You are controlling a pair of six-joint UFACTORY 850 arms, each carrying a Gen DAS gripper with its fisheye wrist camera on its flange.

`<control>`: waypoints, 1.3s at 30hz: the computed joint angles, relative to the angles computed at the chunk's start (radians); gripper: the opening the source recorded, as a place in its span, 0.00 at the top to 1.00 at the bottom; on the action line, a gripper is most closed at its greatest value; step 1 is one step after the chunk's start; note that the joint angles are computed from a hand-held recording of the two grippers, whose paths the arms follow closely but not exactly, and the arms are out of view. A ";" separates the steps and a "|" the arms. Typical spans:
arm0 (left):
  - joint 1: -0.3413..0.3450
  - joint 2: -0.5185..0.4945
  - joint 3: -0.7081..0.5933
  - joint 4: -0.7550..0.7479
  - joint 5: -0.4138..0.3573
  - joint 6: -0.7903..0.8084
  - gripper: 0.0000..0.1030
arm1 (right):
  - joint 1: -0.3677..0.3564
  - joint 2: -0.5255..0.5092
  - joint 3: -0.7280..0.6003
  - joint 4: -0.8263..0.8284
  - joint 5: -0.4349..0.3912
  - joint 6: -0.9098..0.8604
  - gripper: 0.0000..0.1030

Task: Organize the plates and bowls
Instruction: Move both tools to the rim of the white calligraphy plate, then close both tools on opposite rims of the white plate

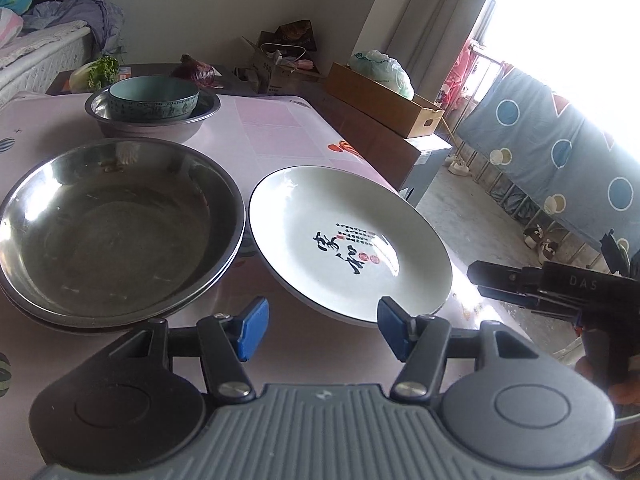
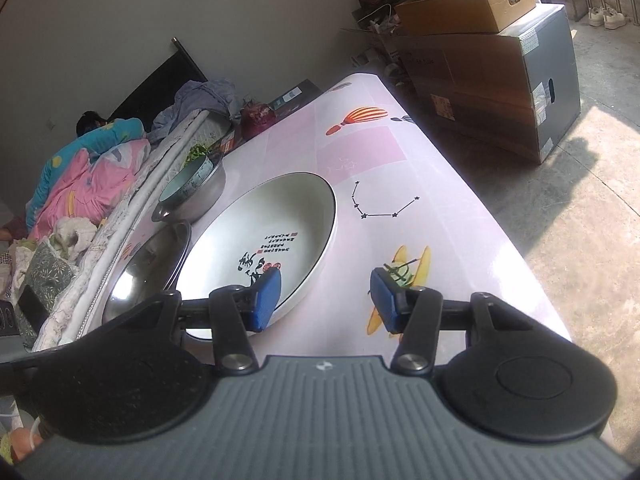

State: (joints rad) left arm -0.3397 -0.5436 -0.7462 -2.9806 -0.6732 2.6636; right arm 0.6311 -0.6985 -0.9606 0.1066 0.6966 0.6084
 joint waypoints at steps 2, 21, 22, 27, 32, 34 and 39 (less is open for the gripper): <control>0.001 -0.012 -0.014 0.009 0.010 -0.016 0.41 | -0.025 -0.027 -0.047 -0.051 -0.015 0.002 0.55; 0.038 -0.041 -0.051 0.145 0.033 -0.174 0.67 | -0.093 -0.175 -0.296 -0.363 -0.162 0.179 0.83; 0.042 -0.040 -0.050 0.166 0.032 -0.189 0.67 | -0.092 -0.167 -0.281 -0.372 -0.157 0.199 0.83; 0.053 -0.024 -0.021 0.219 0.013 -0.208 0.67 | -0.058 -0.106 -0.178 -0.312 -0.140 0.181 0.83; 0.057 0.004 0.029 0.261 -0.031 -0.175 0.67 | -0.010 -0.053 -0.073 -0.221 -0.095 0.168 0.81; 0.062 0.016 0.050 0.298 -0.050 -0.181 0.68 | 0.017 -0.032 -0.032 -0.176 -0.071 0.170 0.79; 0.069 0.037 0.088 0.322 -0.070 -0.168 0.74 | 0.071 0.003 0.043 -0.103 -0.021 0.186 0.76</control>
State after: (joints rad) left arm -0.2707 -0.5062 -0.6585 -2.6586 -0.7428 2.4960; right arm 0.7024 -0.6956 -0.9179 0.0032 0.6759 0.7945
